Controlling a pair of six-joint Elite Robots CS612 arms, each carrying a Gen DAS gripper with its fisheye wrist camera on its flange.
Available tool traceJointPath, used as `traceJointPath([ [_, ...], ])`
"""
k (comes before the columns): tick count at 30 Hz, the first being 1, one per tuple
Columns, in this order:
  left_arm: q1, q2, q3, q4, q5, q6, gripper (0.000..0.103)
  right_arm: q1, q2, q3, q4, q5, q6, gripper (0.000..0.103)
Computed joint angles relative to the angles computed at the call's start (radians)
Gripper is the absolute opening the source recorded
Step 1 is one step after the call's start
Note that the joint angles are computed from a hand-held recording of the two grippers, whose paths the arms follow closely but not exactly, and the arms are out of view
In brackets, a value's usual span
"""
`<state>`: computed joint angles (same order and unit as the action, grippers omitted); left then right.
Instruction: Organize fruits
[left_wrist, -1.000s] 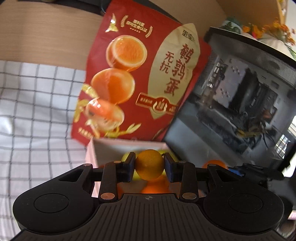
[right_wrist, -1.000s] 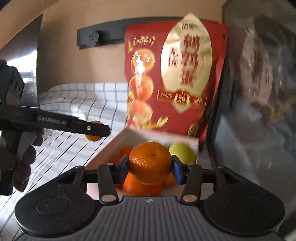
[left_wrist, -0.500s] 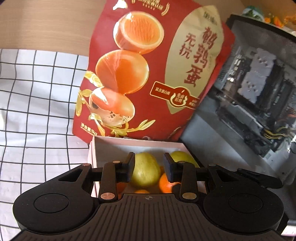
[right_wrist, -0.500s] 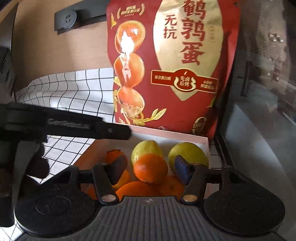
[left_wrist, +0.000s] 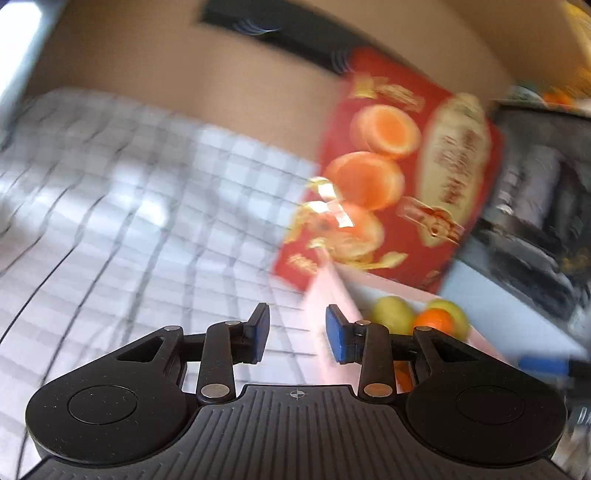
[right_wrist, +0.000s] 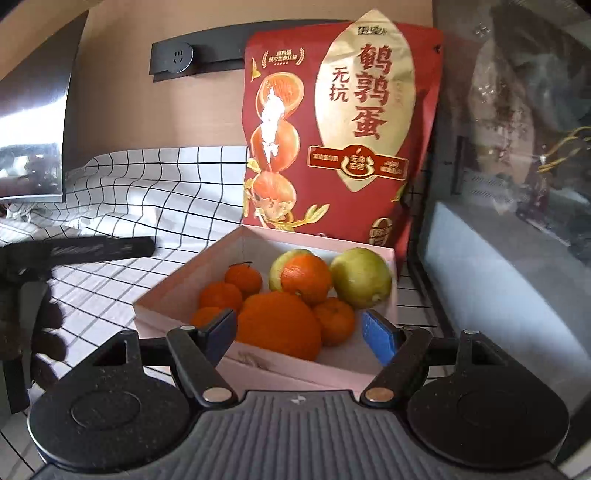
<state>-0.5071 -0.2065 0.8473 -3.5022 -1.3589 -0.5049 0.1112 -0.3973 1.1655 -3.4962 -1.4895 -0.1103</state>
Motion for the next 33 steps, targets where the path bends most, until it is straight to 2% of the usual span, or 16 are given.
traceJointPath([
  [3,-0.006,-0.003,0.023,-0.085,0.067,0.006,0.037,-0.006,-0.010,0.011,0.046,-0.002,0.040,0.076],
  [5,-0.005,-0.016,0.045,-0.094,0.046,0.014,0.037,-0.008,-0.015,0.024,0.033,0.009,0.065,0.076],
  [8,-0.012,-0.062,0.128,-0.111,-0.003,0.042,0.037,0.002,-0.022,0.051,-0.011,-0.022,0.102,0.076],
  [11,-0.029,-0.129,0.229,-0.023,-0.066,0.097,0.038,0.009,-0.038,0.098,-0.054,-0.001,0.094,0.077],
  [14,-0.052,-0.167,0.264,0.149,-0.042,0.133,0.038,0.025,-0.040,0.113,-0.051,-0.030,0.065,0.082],
  [16,-0.060,-0.169,0.260,0.213,-0.032,0.138,0.038,0.030,-0.045,0.110,0.008,-0.042,0.098,0.082],
  [17,-0.064,-0.168,0.252,0.242,-0.017,0.140,0.038,0.027,-0.048,0.105,0.055,-0.024,0.117,0.082],
  [21,-0.079,-0.151,0.229,0.278,0.050,0.131,0.038,0.020,-0.031,0.046,0.181,-0.008,0.194,0.082],
  [22,-0.083,-0.146,0.225,0.272,0.070,0.140,0.039,0.019,-0.027,0.035,0.204,-0.001,0.190,0.082],
  [24,-0.087,-0.142,0.216,0.282,0.081,0.152,0.039,0.026,-0.018,0.019,0.238,-0.037,0.170,0.082],
  [29,-0.093,-0.134,0.192,0.311,0.106,0.162,0.040,0.031,-0.016,0.018,0.252,-0.055,0.138,0.084],
  [33,-0.094,-0.134,0.194,0.309,0.108,0.161,0.039,0.042,-0.009,0.007,0.265,-0.114,0.115,0.093],
])
